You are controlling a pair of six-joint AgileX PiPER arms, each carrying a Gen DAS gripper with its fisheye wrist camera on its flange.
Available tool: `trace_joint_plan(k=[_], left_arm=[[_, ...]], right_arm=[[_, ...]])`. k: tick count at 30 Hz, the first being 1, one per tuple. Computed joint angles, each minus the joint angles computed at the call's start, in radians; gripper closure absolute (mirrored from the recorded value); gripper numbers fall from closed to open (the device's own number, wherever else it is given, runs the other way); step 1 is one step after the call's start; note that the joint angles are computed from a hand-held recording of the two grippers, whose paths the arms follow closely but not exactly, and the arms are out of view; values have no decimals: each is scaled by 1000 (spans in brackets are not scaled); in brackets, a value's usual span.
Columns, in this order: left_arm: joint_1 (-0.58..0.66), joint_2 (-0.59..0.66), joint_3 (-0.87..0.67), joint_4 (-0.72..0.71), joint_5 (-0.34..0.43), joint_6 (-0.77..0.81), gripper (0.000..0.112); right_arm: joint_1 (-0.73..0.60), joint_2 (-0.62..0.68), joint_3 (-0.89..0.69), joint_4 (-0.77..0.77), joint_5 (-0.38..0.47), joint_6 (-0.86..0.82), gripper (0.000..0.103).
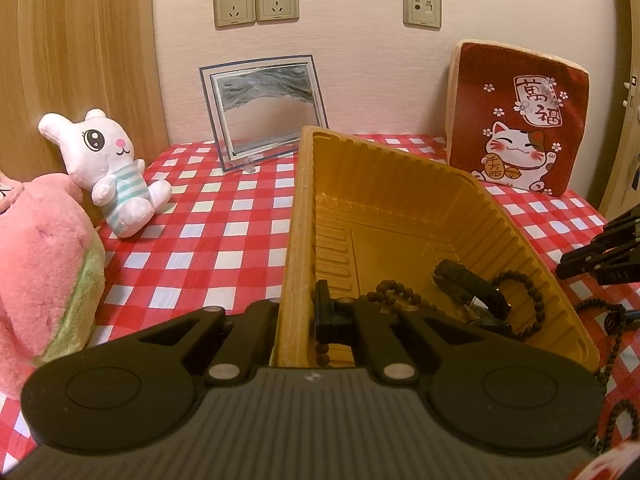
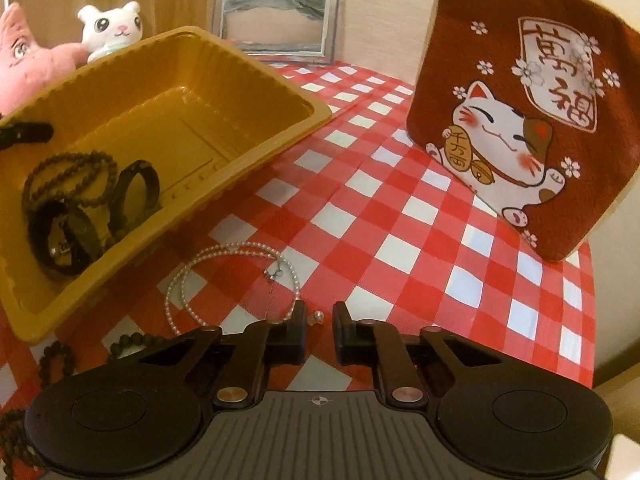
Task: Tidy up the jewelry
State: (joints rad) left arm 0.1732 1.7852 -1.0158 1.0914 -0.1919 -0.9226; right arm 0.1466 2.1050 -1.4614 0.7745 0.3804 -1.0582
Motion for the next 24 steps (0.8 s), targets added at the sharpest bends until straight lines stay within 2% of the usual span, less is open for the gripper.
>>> trace_joint_plan(k=[5, 12, 19, 24], left_arm=[[0, 0, 0, 2, 0, -1, 109], [2, -1, -1, 18, 0, -14, 109], [0, -1, -1, 5, 2, -3, 109], [0, -2, 0, 1, 1, 1, 109]], right_arm=[[0, 9, -9, 2, 10, 15, 94], [4, -17, 24, 13, -20, -9, 94], [-6, -105, 70, 148, -14, -120, 94], [13, -180, 99, 301, 40, -198, 94]])
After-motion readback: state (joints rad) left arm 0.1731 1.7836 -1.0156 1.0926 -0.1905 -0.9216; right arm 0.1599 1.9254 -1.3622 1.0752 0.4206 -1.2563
